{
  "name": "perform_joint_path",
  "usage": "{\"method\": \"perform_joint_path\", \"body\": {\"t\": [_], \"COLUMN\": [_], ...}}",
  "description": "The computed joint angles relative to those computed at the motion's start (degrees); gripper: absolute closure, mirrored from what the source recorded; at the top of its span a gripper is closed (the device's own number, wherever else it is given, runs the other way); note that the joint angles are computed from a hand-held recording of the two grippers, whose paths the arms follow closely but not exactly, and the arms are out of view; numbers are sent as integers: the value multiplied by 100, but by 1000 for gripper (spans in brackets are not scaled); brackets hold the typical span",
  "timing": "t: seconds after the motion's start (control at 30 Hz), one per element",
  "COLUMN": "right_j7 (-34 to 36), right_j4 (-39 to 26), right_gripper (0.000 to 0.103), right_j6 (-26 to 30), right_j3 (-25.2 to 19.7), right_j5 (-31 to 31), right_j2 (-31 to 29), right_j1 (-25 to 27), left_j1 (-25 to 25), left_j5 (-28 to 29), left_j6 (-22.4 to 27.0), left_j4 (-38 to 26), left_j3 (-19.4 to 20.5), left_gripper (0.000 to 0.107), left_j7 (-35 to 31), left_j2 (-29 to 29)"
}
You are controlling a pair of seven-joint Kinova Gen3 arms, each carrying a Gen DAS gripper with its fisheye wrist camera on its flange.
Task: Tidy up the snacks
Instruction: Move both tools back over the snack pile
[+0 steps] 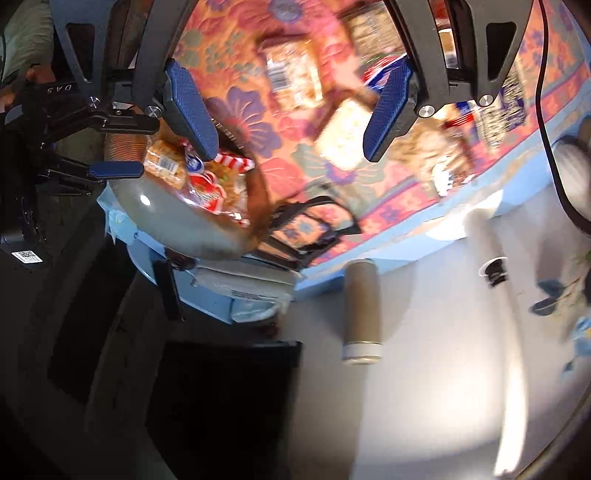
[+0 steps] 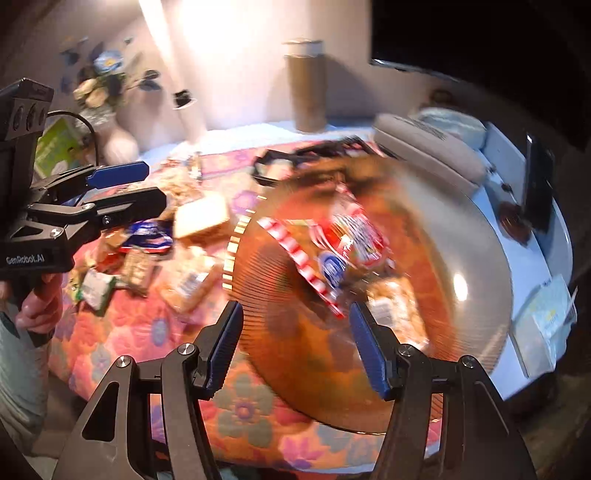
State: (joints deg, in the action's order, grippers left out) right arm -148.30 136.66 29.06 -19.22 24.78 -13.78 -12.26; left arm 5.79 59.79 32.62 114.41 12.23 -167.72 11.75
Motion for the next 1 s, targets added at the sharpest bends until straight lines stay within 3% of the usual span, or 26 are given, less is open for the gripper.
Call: {"method": "perform_joint_path", "body": {"t": [0.27, 0.57, 0.8, 1.0], "right_j7": [-800, -1191, -895, 26], "right_j4": [-570, -1295, -1788, -2179], "right_gripper": [44, 44, 44, 44], "right_j6": [116, 266, 192, -154], "right_j3": [-538, -424, -111, 86], "right_j5": [783, 1354, 1320, 1010], "right_j2": [632, 1477, 2033, 2597], "right_j1": [-465, -1413, -2043, -2317], "left_j1": [-1017, -2010, -2588, -2795], "left_j5": [645, 759, 761, 644], "left_j6": [734, 1275, 1311, 1210], "left_j4": [466, 768, 1065, 1269], "left_j3": [-886, -1724, -1985, -1894], "left_gripper": [29, 29, 29, 29], "left_j7": [-869, -1406, -1874, -2050], "left_j2": [-603, -843, -724, -335]}}
